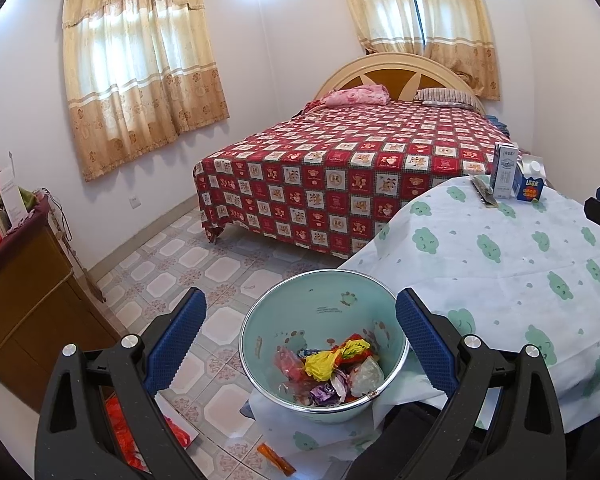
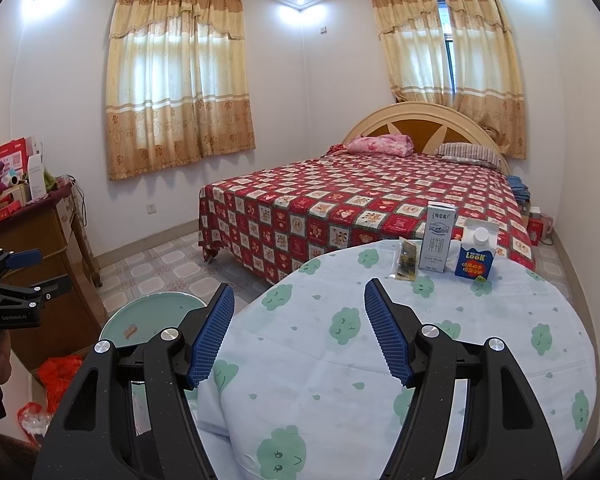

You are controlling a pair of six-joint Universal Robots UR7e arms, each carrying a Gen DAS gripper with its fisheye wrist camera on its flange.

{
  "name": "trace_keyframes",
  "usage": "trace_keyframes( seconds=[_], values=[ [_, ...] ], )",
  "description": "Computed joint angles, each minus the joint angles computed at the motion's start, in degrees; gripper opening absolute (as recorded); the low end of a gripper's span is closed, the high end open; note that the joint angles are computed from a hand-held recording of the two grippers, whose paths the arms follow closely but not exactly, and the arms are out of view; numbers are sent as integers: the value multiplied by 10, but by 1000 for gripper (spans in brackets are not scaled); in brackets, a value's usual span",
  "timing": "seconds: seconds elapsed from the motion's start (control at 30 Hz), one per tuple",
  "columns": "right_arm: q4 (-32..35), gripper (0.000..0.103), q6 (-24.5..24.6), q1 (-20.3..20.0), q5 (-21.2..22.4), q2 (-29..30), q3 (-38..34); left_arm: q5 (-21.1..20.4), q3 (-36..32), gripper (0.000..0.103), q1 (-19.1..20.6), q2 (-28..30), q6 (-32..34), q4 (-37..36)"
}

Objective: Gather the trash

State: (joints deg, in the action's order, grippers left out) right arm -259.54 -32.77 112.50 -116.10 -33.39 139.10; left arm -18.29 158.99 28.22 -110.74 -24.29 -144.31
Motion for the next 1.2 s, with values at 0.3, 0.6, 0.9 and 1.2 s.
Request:
trace_keyframes(
  seconds=[0.3,0.6,0.9,1.2],
  values=[
    [-2,67,1,0,0,1,0,3,0,94,2,-1,2,3],
    [-2,67,1,0,0,1,1,2,0,94,9,0,10,0],
    [-4,67,9,5,-7,9,1,15,10,94,7,32,25,-37],
    [-14,69,6,-1,-7,16,-1,-11,4,94,16,41,35,-56]
  ],
)
